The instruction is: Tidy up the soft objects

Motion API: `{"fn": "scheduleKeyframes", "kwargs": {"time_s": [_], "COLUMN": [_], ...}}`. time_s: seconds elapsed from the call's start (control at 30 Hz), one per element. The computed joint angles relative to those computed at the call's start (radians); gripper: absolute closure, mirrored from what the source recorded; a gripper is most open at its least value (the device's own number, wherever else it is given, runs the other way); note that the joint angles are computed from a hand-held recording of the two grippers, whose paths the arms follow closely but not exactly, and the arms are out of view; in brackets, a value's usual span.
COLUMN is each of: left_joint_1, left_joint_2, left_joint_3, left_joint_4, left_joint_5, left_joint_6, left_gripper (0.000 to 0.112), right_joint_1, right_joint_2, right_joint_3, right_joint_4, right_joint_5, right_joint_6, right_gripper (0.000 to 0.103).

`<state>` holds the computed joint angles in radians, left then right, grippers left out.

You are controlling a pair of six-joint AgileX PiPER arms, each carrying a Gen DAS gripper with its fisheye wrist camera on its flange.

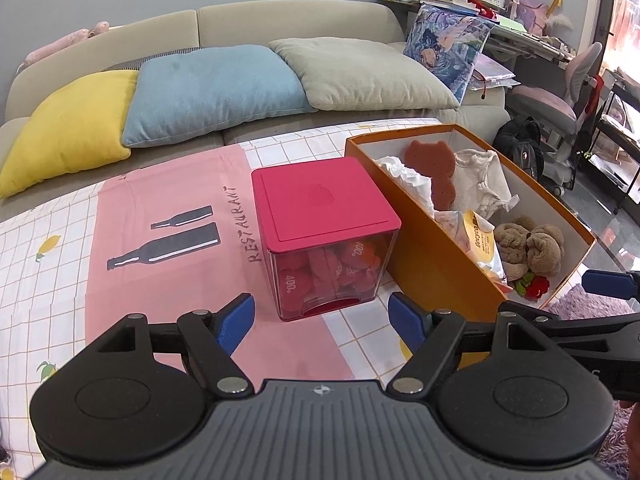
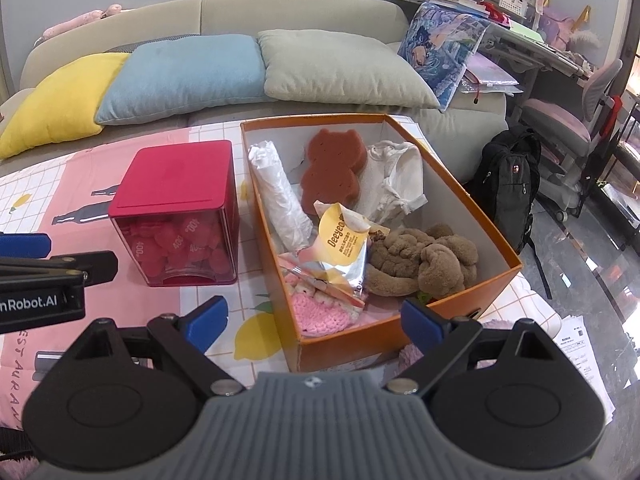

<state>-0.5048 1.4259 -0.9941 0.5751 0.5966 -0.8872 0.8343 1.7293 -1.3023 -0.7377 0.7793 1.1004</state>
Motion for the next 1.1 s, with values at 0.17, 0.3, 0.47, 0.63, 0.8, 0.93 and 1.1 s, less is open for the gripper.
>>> {"fn": "scheduleKeyframes", "kwargs": {"time_s": [0.17,0.3,0.47,0.63,0.8,0.93,1.1], "left_joint_1": [-0.001,0.002,0.004,0.004,0.006,0.006,0.001], "left_joint_2": [0.001,0.000,-0.002,-0.004,-0.005,-0.006,-0.008], "left_joint_3": [0.000,0.002,0.004,0.005,0.007,0.008,0.005], "left_joint_4": [0.002,0.003,0.004,0.006,0.006,0.007,0.013], "left_joint_5": [0.000,-0.003,-0.003,0.001,-0.001,0.000,0.011], "left_joint_6": [-0.003,-0.008,-0.007,-0.008,-0.007,-0.008,-0.018], "left_gripper": [0.023,0.023,0.023,0.023,0.023,0.023,0.023], "right_joint_1": [0.004,0.004,0.008,0.005,0.004,0.005,0.006], "right_joint_2": [-0.003,-0.001,0.000,-0.002,-0.004,-0.002,-0.004], "right_joint_3": [0.001,-0.001,-0.001,0.002,0.003,0.002,0.003], "right_joint_4": [-0.005,-0.005,-0.011,-0.005,-0.006,-0.001,0.000], "right_joint_5": [0.001,0.004,0.006,0.006,0.000,0.000,-0.001], "right_joint_6": [0.000,-0.007,-0.006,-0.005,-0.008,-0.016,-0.020], "right_gripper": [0.011,0.011,0.011,0.011,0.011,0.011,0.011]}}
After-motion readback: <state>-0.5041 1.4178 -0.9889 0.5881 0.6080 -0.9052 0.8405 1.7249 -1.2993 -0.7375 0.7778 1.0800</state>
